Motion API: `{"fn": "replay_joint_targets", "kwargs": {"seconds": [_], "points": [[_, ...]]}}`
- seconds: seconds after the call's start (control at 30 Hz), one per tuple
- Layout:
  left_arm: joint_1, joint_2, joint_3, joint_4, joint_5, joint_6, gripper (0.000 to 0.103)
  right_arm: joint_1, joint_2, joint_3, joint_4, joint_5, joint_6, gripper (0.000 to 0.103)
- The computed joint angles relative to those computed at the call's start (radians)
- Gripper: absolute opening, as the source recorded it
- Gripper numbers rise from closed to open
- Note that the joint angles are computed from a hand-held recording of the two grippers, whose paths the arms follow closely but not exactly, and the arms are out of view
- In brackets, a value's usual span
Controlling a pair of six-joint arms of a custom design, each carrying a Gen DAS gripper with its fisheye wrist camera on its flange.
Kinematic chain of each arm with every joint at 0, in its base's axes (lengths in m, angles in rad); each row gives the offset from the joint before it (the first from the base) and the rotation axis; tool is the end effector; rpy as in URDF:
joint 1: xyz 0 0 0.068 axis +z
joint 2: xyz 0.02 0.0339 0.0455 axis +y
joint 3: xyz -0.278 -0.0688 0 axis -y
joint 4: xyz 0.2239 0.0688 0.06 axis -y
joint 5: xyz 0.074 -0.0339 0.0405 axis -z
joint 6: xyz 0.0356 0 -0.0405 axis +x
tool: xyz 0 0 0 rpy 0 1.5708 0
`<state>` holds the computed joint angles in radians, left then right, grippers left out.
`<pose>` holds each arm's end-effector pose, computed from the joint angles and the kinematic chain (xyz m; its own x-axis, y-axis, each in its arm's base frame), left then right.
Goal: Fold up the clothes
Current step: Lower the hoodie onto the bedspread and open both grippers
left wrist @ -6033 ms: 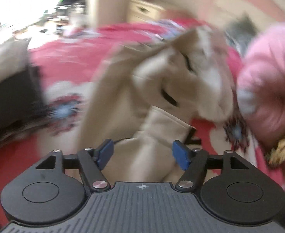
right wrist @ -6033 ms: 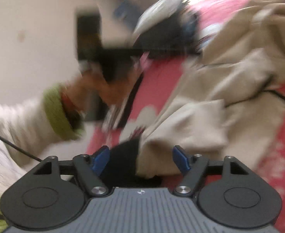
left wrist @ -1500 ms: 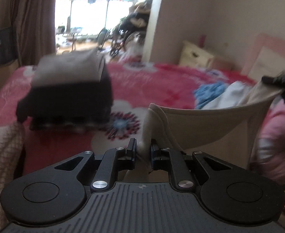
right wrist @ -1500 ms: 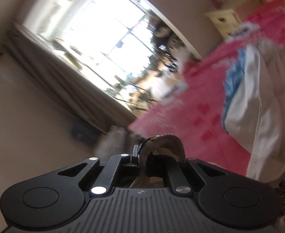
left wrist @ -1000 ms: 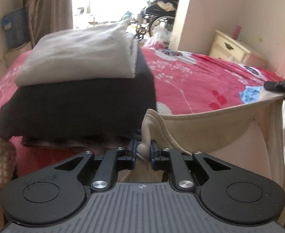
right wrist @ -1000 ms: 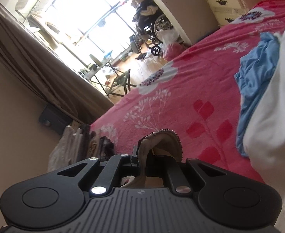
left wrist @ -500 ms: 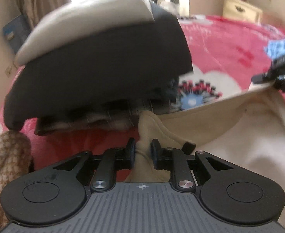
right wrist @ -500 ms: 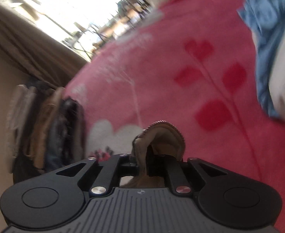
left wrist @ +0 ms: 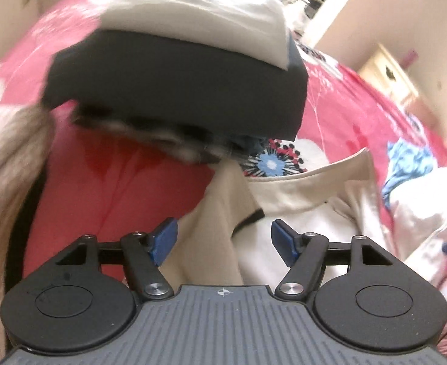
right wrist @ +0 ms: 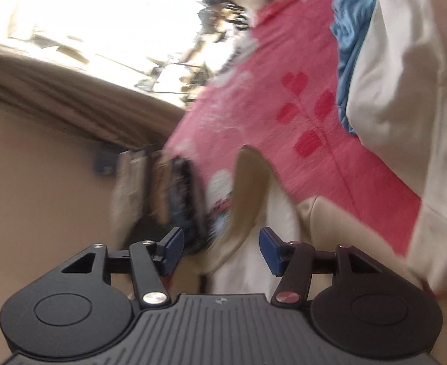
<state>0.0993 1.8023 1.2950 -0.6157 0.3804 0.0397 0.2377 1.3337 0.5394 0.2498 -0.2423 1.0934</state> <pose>0.3546 0.0220 0.2313 -0.8936 -0.0520 -0.4459 0.1035 0.9427 -0.3172 0.2383 0.0665 0.2098 -0.6115 0.7390 -0.2826 0.2505 0.5196 0.8169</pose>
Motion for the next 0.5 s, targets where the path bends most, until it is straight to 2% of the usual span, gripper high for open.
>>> {"fn": "replay_joint_targets", "kwargs": {"seconds": [0.13,0.2,0.3,0.37,0.43,0.5], "points": [[0.105,-0.169,-0.071,-0.154,-0.035,0.107,0.069,0.090,-0.229,-0.032,-0.157,0.052,-0.064,0.060],[0.179,-0.280,-0.110,-0.268,-0.061,0.180,0.069,0.142,-0.300,-0.026,-0.215,0.068,-0.091,0.061],[0.298,-0.448,-0.154,-0.470,-0.073,0.286,0.072,0.226,-0.366,-0.033,-0.231,0.059,-0.102,0.061],[0.391,-0.566,-0.180,-0.626,-0.065,0.399,0.075,0.283,-0.388,-0.042,-0.220,0.047,-0.110,0.061],[0.535,-0.666,-0.182,-0.803,-0.060,0.564,0.079,0.364,-0.385,-0.046,-0.201,0.068,-0.113,0.061],[0.600,-0.783,-0.223,-0.920,-0.062,0.696,0.081,0.450,-0.375,-0.051,-0.179,0.104,-0.103,0.061]]}}
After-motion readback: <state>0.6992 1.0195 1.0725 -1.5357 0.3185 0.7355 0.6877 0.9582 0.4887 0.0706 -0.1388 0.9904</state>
